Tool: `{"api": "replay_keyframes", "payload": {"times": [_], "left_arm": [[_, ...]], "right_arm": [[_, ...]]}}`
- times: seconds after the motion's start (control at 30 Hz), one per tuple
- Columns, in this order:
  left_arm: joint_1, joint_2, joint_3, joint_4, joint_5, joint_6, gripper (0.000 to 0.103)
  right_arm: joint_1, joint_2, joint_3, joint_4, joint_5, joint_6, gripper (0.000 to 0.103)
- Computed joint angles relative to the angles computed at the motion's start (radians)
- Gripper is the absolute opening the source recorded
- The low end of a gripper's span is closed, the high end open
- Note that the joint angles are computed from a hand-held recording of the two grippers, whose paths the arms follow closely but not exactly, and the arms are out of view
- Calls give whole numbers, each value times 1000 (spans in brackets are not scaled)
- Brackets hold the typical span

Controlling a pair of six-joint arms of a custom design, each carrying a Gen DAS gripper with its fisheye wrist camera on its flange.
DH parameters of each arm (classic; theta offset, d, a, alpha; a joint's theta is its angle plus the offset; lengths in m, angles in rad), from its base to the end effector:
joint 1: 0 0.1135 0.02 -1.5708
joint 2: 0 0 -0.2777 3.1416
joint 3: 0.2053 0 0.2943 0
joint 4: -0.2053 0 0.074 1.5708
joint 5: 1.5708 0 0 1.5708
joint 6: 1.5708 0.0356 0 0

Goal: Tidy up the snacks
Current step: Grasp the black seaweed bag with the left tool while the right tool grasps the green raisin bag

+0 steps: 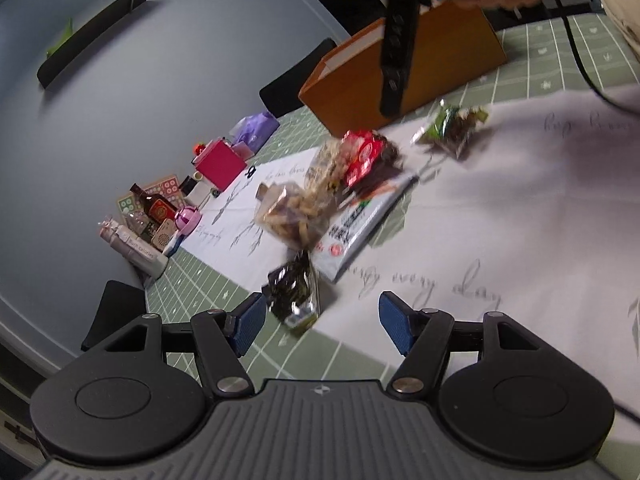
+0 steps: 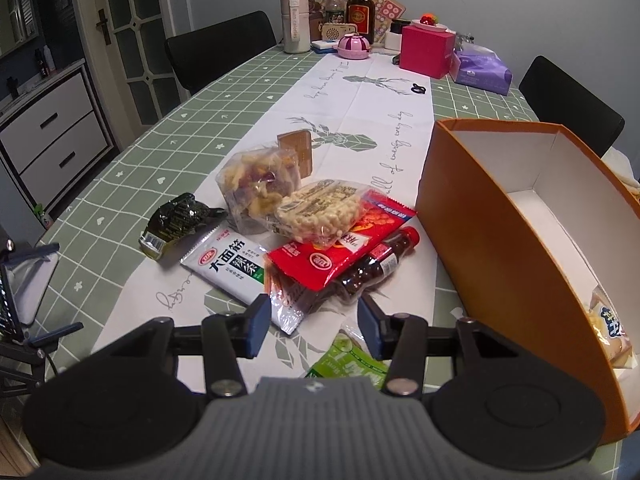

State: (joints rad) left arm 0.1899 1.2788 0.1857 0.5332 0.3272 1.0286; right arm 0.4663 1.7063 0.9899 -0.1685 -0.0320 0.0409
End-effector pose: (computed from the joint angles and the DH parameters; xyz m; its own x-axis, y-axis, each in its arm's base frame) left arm 0.2153 0.0297 0.0940 -0.1932 0.7889 -0.5834 0.4925 0.5922 0.6377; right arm 0.3421 0.1735 0.1599 -0.7098 -0.3115 -0.6318 -0.4388 0.8972 0.0506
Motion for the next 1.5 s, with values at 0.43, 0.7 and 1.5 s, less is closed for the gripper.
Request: {"api": "replay_keyframes", "payload": {"times": [0.43,0.7,1.5], "left_arm": [[-137,223,357,-298,-153,-339,92],[-108,408,604,-466,-161,-620,92],[-98,629,744,-416,-195,-941,68]], "right_arm": [[4,92,-1,32,-7,-43,47],[-11,125,-7,68,2,-37,54],[8,92,-196,341,96,46,69]]}}
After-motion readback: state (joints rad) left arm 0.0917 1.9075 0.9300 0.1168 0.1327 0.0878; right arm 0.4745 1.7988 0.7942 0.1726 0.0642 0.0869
